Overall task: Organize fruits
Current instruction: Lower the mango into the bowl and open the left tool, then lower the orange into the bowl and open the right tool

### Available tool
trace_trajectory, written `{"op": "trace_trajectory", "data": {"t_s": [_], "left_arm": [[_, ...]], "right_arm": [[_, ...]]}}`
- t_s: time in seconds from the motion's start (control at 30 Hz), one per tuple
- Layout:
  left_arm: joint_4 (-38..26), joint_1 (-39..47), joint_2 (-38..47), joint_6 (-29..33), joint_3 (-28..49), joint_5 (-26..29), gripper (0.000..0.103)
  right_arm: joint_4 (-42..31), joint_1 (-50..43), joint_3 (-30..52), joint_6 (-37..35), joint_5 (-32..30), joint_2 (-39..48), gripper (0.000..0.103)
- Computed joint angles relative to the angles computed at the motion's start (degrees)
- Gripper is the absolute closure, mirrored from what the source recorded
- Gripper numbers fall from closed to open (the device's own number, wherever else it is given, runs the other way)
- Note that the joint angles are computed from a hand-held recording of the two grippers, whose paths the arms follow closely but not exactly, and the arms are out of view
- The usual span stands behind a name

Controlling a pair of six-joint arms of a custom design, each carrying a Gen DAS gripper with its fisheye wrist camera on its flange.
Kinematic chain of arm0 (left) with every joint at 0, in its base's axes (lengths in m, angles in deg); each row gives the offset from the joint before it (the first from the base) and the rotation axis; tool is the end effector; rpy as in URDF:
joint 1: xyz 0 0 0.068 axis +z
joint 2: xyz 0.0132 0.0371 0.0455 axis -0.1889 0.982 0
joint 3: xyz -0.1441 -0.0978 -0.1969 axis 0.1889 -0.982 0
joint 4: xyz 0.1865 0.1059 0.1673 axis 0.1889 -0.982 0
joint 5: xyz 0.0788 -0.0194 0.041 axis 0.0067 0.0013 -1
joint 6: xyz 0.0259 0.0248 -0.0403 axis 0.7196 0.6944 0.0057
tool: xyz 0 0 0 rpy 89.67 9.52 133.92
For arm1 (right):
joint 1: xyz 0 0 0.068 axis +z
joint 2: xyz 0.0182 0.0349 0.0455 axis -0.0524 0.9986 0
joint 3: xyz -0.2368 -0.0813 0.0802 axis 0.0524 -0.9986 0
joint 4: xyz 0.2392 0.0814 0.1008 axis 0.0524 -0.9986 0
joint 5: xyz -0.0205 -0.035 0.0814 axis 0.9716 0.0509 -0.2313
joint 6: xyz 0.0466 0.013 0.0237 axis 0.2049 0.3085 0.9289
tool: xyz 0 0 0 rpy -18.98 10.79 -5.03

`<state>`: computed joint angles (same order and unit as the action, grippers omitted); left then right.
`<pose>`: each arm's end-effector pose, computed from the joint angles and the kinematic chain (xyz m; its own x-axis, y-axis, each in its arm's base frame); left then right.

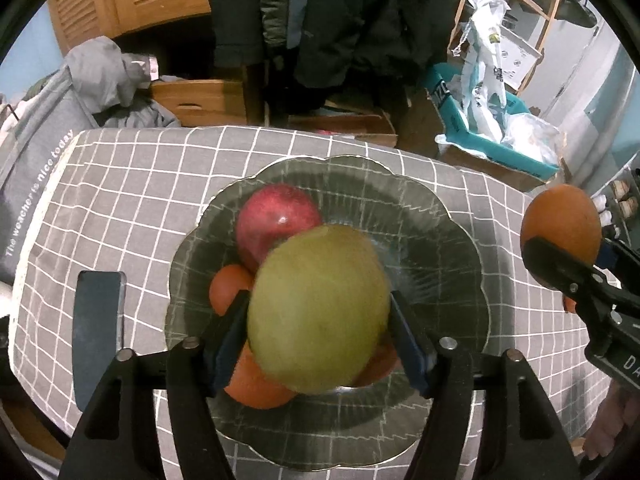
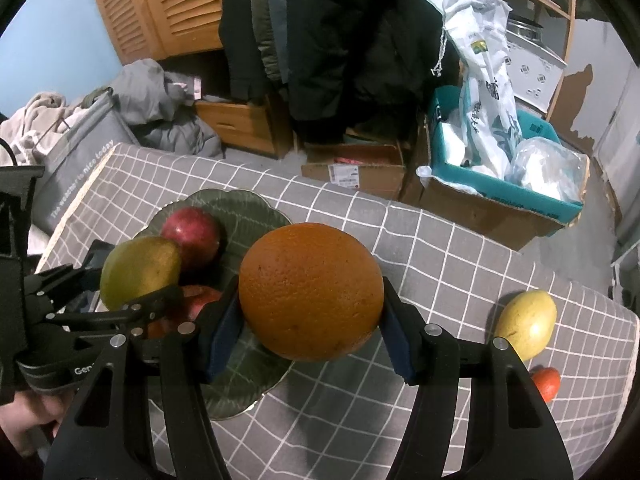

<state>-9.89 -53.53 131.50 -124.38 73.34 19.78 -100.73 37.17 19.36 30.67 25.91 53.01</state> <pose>0.2035 -0.1763 0.1790 -0.9028 -0.0823 -0.4220 -0.0398 0.9933 -0.1086 0.1989 0.1609 0.2109 -0.8172 -0.1969 -0.5417 -0.2870 0.9540 0.0862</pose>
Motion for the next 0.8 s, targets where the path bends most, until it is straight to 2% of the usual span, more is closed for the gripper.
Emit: {"op": "trace_trajectory", "data": {"t_s": [0.2, 0.37, 0.5, 0.8], "left_arm": [[0.6, 1.2, -2.3, -0.7, -1.4, 0.5, 0.022], [0.3, 2.4, -4.0, -1.5, -2.7, 1.5, 0.022], [-1.5, 2.4, -6.7, -2.3, -3.5, 0.3, 0.021], [-3.5, 3.4, -11.6, -3.2, -6.2, 0.4, 0.019]], "right_arm": [[0.1, -0.4, 0.1, 0.4, -0.9, 0.3, 0.039], [0.5, -0.4, 0.4, 0.5, -1.7, 1.3, 0.039], [1.9, -0.5, 0.7, 0.5, -3.8, 3.3, 0.039], [5.1, 1.8, 3.0, 1.1, -6.0, 10.6, 0.039]]}}
